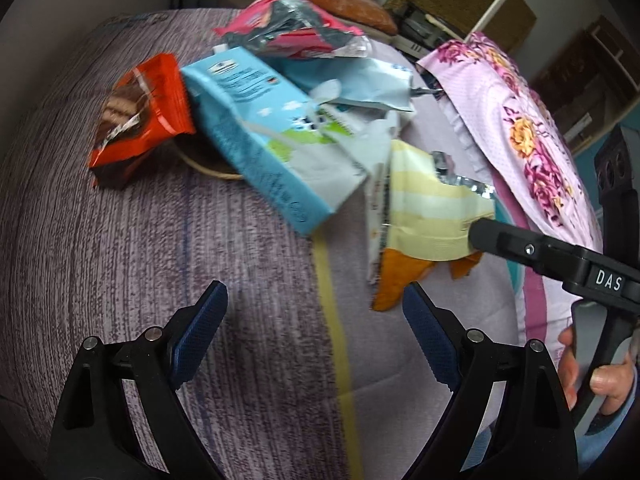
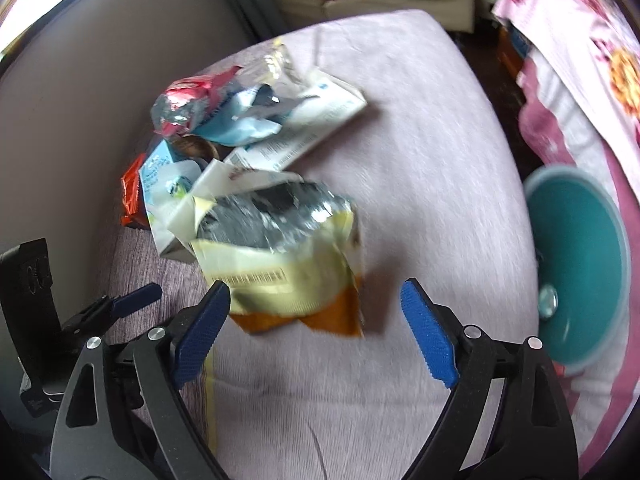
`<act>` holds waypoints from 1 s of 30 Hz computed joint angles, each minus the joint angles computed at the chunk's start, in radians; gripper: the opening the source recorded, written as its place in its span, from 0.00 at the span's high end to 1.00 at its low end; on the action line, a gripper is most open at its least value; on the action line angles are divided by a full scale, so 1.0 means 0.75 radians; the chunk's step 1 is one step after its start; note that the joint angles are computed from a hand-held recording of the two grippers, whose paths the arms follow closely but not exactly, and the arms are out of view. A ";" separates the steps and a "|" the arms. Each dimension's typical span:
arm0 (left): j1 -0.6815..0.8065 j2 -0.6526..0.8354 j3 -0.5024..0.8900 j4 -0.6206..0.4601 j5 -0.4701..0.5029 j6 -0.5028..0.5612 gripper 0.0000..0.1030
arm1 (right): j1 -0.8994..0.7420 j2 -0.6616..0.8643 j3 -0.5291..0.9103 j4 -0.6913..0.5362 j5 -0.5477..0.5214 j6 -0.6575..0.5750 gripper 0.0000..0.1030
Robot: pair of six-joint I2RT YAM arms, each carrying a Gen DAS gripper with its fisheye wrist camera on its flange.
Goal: Collect trash
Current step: 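Grasp the yellow-orange snack bag with the right tool while the left grasps white printed paper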
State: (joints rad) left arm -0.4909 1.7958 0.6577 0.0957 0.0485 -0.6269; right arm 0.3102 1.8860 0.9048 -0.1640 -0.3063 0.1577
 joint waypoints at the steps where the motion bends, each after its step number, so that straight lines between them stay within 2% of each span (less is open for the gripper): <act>1: 0.012 0.002 -0.008 0.007 0.007 0.004 0.13 | 0.006 0.024 0.016 0.012 -0.015 -0.006 0.19; 7: 0.023 0.025 -0.003 0.008 0.023 0.004 0.13 | -0.005 0.104 0.040 0.071 -0.123 0.014 0.20; 8: 0.018 0.026 0.001 0.005 0.021 0.003 0.13 | -0.001 0.096 0.027 0.093 -0.130 0.020 0.30; 10: 0.006 0.029 0.010 -0.004 0.017 0.004 0.13 | -0.006 0.079 0.023 0.081 -0.146 0.013 0.43; 13: -0.011 0.042 0.032 -0.018 0.014 0.000 0.13 | -0.007 0.029 0.004 0.035 -0.091 0.003 0.50; 19: -0.074 0.071 0.091 -0.040 -0.018 -0.020 0.13 | -0.141 -0.131 -0.126 0.014 -0.085 -0.008 0.51; 25: -0.130 0.170 0.214 -0.010 -0.106 -0.125 0.14 | -0.277 -0.151 -0.183 0.016 -0.076 -0.004 0.51; 28: -0.154 0.244 0.295 0.000 -0.129 -0.169 0.25 | -0.328 -0.149 -0.203 0.031 -0.094 -0.010 0.51; 30: -0.171 0.285 0.352 -0.012 -0.158 -0.178 0.37 | -0.353 -0.155 -0.213 0.036 -0.103 -0.023 0.51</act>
